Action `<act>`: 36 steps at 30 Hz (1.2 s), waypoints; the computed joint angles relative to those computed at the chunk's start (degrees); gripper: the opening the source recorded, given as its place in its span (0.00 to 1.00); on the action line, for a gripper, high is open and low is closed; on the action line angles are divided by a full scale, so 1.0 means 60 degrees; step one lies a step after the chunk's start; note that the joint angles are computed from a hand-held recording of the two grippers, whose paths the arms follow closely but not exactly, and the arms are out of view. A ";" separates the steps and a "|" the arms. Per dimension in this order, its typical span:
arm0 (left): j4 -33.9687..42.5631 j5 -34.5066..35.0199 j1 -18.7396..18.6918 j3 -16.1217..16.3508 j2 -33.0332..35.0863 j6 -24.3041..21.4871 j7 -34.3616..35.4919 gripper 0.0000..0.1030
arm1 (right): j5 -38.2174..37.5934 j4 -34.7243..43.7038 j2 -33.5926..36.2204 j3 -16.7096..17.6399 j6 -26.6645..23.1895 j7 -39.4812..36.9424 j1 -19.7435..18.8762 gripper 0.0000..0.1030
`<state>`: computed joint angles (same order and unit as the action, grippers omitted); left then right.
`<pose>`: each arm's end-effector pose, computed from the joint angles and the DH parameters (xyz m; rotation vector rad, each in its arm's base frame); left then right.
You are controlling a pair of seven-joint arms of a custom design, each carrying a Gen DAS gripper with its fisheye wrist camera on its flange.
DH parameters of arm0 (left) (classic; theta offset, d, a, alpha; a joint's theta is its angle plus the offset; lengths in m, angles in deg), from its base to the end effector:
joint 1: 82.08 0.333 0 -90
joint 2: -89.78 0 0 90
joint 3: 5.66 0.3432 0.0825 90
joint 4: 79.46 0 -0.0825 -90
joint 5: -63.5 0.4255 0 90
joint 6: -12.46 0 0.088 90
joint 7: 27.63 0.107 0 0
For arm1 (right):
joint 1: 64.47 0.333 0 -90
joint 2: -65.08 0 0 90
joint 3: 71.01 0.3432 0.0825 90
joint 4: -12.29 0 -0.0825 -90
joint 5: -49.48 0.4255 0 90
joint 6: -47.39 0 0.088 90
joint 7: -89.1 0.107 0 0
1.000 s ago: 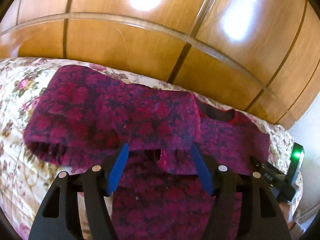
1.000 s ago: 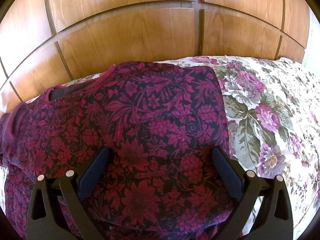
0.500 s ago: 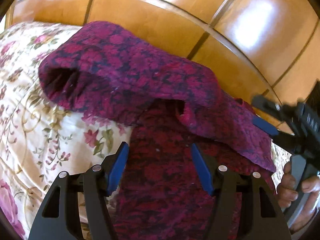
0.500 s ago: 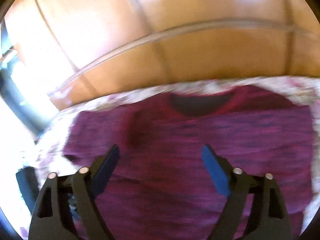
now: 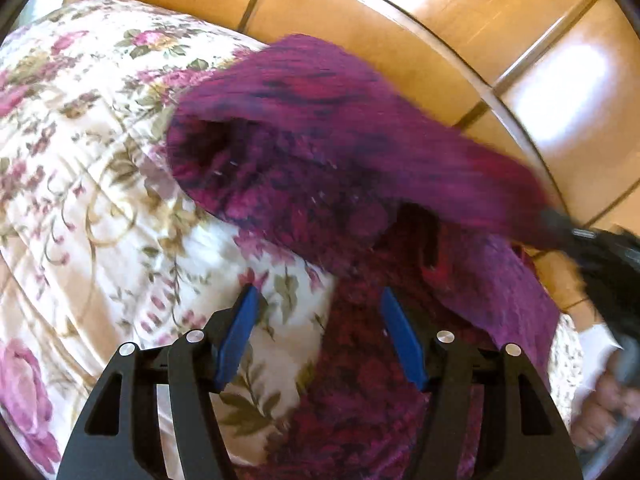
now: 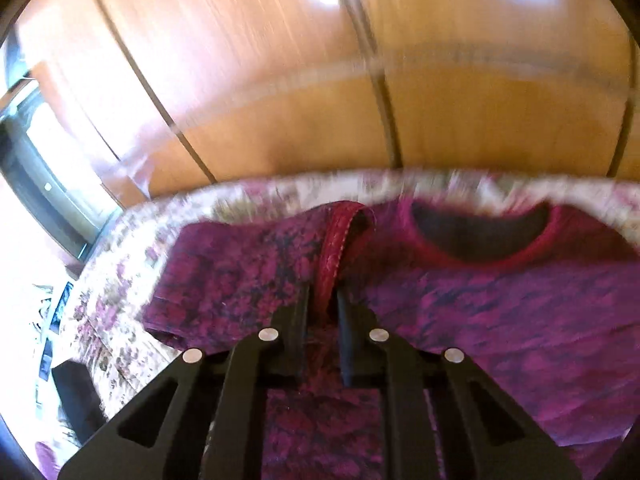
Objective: Fold small clothes
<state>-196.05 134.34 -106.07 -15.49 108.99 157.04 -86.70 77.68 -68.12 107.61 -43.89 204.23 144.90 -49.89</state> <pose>0.5332 -0.3639 0.2891 -2.5358 0.6975 -0.8588 0.6899 0.4517 0.3644 -2.0842 0.9604 0.0566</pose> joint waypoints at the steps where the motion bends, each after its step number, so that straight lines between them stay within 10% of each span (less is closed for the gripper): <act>1: 0.0040 -0.0253 0.0044 -0.0031 0.0017 -0.0097 0.0196 0.62 | 0.0308 -0.0424 -0.0271 0.0321 0.0421 -0.0409 -0.0373 0.11; 11: 0.1320 -0.2701 0.0273 -0.0145 0.0816 -0.1330 0.2890 0.62 | 0.1518 -0.1912 -0.0949 0.1488 0.2594 -0.1483 -0.2425 0.10; 22: 0.2126 -0.3234 0.0093 -0.0075 0.1349 -0.1980 0.4300 0.62 | -0.0472 -0.1860 -0.0388 -0.1635 0.2013 0.2448 -0.1130 0.09; 36: 0.0875 -0.2286 -0.0191 0.0000 0.0193 -0.1550 0.3711 0.62 | -0.2233 -0.2478 -0.0488 -0.1263 0.2195 0.3664 -0.1791 0.19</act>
<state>-190.80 120.62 -107.21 -15.49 110.15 147.74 -64.43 64.29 -82.99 104.68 -51.47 217.40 166.88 -60.63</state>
